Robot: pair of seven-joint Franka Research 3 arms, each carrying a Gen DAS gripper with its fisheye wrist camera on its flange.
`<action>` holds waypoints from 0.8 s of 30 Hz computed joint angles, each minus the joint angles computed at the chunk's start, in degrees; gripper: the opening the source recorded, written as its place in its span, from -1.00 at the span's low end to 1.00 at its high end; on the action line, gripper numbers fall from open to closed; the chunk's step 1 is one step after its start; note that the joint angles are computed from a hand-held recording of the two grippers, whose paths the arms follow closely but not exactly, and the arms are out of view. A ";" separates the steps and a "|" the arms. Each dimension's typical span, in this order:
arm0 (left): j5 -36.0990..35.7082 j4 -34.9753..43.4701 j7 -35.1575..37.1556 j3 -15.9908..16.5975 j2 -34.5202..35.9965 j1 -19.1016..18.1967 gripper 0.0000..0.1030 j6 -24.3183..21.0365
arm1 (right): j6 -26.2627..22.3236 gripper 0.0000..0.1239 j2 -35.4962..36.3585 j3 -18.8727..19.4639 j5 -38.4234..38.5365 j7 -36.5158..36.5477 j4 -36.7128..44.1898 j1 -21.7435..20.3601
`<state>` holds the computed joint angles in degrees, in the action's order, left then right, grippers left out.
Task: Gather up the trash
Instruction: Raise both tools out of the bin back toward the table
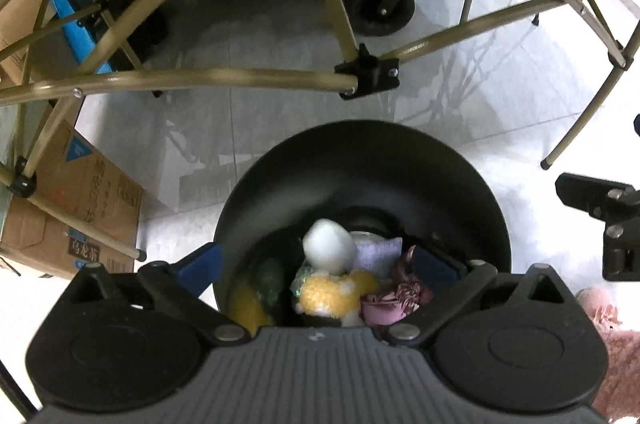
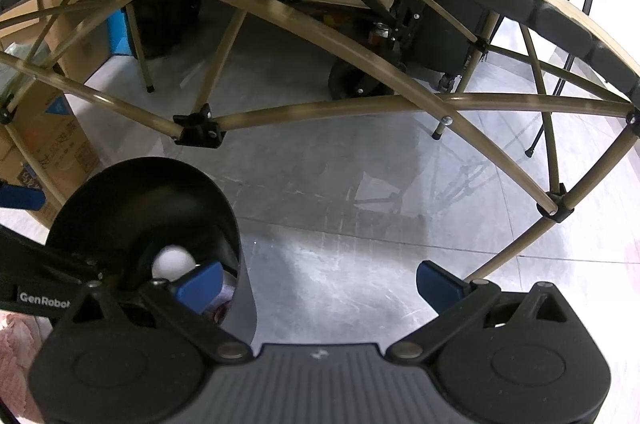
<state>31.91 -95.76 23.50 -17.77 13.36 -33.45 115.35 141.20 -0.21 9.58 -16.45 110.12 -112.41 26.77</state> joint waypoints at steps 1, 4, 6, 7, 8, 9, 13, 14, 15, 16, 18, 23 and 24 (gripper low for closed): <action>-0.14 0.16 0.25 -0.03 0.14 -0.01 1.00 -0.23 | 0.00 0.66 0.00 -0.01 0.00 0.00 0.00 0.01; -0.26 0.47 0.59 -0.04 0.40 -0.11 1.00 -0.67 | -0.05 0.66 0.04 -0.02 -0.02 0.00 0.04 0.03; -0.41 0.35 0.57 -0.01 0.31 -0.08 1.00 -0.54 | -0.16 0.66 0.12 -0.02 -0.01 -0.10 0.13 0.05; -0.44 0.30 0.54 -0.01 0.26 -0.09 1.00 -0.58 | -0.19 0.66 0.14 -0.03 0.00 -0.14 0.15 0.06; -0.43 0.34 0.51 -0.01 0.27 -0.12 1.00 -0.67 | -0.19 0.66 0.18 -0.04 0.01 -0.19 0.18 0.06; -0.45 0.35 0.53 -0.02 0.28 -0.13 1.00 -0.71 | -0.19 0.66 0.18 -0.05 0.01 -0.19 0.18 0.07; -0.41 0.52 0.58 -0.04 0.36 -0.24 1.00 -0.88 | -0.10 0.66 0.14 -0.06 -0.05 -0.13 0.11 0.10; -0.38 0.48 0.50 -0.01 0.35 -0.24 1.00 -0.82 | -0.01 0.66 0.17 -0.06 -0.04 -0.24 0.14 0.10; -0.41 0.50 0.47 -0.01 0.37 -0.23 1.00 -0.80 | 0.13 0.66 0.15 -0.06 0.01 -0.37 0.10 0.11; -0.29 0.49 0.41 0.00 0.35 -0.27 1.00 -0.79 | 0.27 0.66 0.13 -0.05 0.03 -0.45 0.04 0.12; -0.06 0.69 0.39 -0.01 0.40 -0.40 1.00 -1.08 | 0.34 0.66 0.13 -0.05 -0.04 -0.45 0.02 0.12; 0.17 0.44 0.37 -0.08 -0.27 -0.44 1.00 -1.00 | 0.98 0.66 -0.38 -0.03 -0.31 -0.39 -0.40 0.04; 0.11 0.33 0.41 -0.11 -0.56 -0.38 1.00 -1.06 | 1.21 0.66 -0.53 -0.02 -0.33 -0.38 -0.52 -0.01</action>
